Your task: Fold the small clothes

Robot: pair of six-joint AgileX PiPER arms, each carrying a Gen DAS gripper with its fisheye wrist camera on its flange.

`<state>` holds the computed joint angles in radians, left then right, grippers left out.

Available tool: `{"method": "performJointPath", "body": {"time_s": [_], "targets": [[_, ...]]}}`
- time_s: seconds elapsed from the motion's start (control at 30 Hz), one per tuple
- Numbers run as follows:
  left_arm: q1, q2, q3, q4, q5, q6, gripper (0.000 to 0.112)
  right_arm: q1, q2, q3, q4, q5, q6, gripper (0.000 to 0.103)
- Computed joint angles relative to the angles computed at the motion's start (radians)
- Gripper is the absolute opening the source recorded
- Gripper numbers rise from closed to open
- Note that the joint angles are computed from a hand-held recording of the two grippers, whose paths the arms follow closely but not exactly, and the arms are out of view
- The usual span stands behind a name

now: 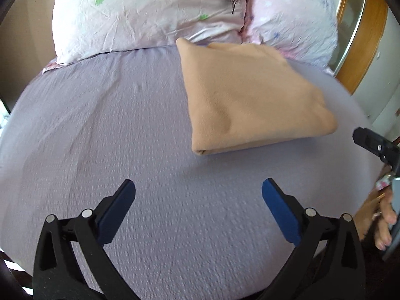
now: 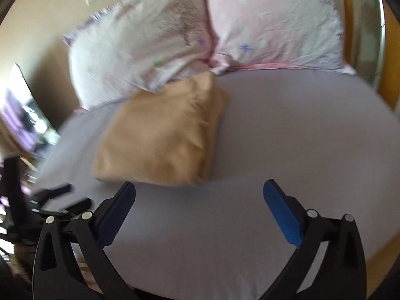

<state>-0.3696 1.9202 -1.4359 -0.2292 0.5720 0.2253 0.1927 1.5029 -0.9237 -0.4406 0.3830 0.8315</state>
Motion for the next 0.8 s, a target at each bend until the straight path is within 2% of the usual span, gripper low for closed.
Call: {"method": "performJointPath", "body": {"time_s": [0.07,0.1,0.13,0.23,0.47,0.6,0.8], "targets": [[-0.013,0.02,-0.023,0.063,0.014,-0.063,0.101,0.025,0.027,0.019,-0.08,-0.006,0.09,0.102],[-0.013,0.027,-0.029,0.066,0.02,-0.068,0.101,0.023,0.046,0.014,-0.06,-0.01,0.076,0.102],[-0.013,0.041,-0.049,0.076,0.035,-0.078,0.101,0.026,0.068,-0.003,-0.023,0.009,0.043,0.102],[-0.02,0.066,-0.077,0.133,0.069,-0.131,0.101,0.068,0.127,-0.059,-0.065,0.091,0.088,0.102],[-0.053,0.062,-0.071,0.237,0.082,-0.217,0.101,0.11,0.164,-0.12,-0.066,0.142,0.081,0.102],[-0.053,0.063,-0.08,0.235,0.106,-0.217,0.101,0.108,0.198,-0.149,-0.009,0.153,0.033,0.102],[-0.055,0.065,-0.083,0.236,0.112,-0.22,0.101,0.131,0.21,-0.157,-0.041,0.18,0.08,0.102]]}}
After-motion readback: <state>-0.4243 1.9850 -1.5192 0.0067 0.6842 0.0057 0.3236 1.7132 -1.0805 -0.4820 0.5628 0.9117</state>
